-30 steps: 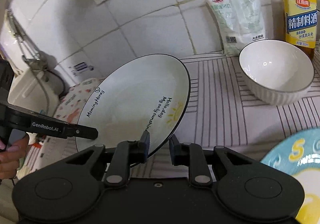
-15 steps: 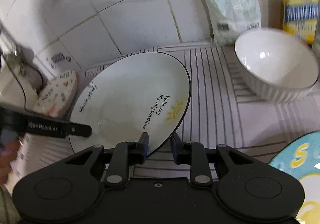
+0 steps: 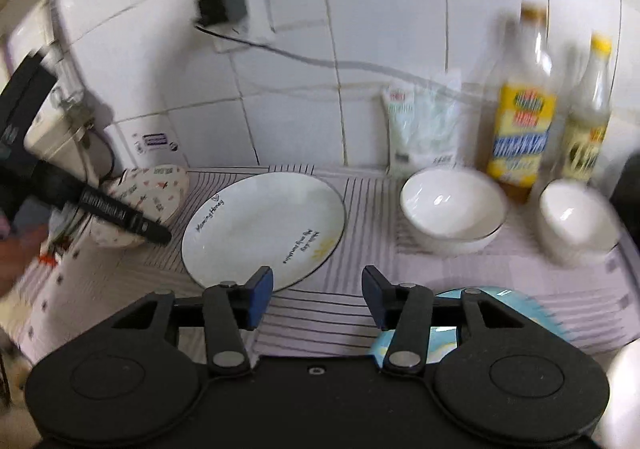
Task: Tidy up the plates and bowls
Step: 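Lift the white plate with both grippers and lower it beside the rabbit plate, then open both grippers and grasp the blue fried-egg plate rim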
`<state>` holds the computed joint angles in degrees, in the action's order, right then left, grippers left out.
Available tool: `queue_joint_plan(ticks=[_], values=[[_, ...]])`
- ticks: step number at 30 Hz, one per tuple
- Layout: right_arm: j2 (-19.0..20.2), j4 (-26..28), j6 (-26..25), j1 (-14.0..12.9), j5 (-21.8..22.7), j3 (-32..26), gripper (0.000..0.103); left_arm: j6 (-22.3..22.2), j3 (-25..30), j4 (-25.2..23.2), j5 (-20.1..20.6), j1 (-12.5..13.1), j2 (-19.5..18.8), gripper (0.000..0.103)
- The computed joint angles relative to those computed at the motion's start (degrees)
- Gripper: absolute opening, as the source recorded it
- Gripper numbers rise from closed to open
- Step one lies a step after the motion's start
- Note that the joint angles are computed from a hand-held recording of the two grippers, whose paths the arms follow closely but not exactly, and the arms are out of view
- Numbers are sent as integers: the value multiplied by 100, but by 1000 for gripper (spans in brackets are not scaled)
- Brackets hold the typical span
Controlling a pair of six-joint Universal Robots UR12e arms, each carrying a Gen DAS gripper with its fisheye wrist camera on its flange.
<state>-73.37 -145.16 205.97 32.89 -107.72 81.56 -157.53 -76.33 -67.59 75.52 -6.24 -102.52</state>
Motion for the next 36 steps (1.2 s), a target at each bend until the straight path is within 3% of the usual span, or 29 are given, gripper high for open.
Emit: queue_joint_plan(ticks=[9, 17, 20, 23, 27, 29, 33, 36], values=[[-652, -113, 92, 242, -819, 548, 66, 648, -38, -186, -538, -195, 323, 65], [-1145, 237, 704, 263, -1060, 1191, 67, 941, -135, -284, -560, -627, 447, 69], [-1293, 473, 965, 201, -966, 1284, 67, 749, -16, -642, -412, -781, 435, 70], [-1385, 241, 701, 193, -949, 1343, 72, 527, 56, -956, -538, -849, 432, 74], [-1466, 20, 502, 78, -816, 1579, 74, 402, -107, -737, -323, -1019, 484, 79], [-1503, -6, 714, -1, -681, 1747, 74, 332, -202, -624, -233, -1082, 486, 84], [-1518, -563, 1194, -122, -477, 2226, 74, 117, -359, -518, 76, -1224, 415, 86], [-1498, -822, 1639, -282, -7, 2454, 74, 99, -708, 34, 5, -1243, 396, 86]])
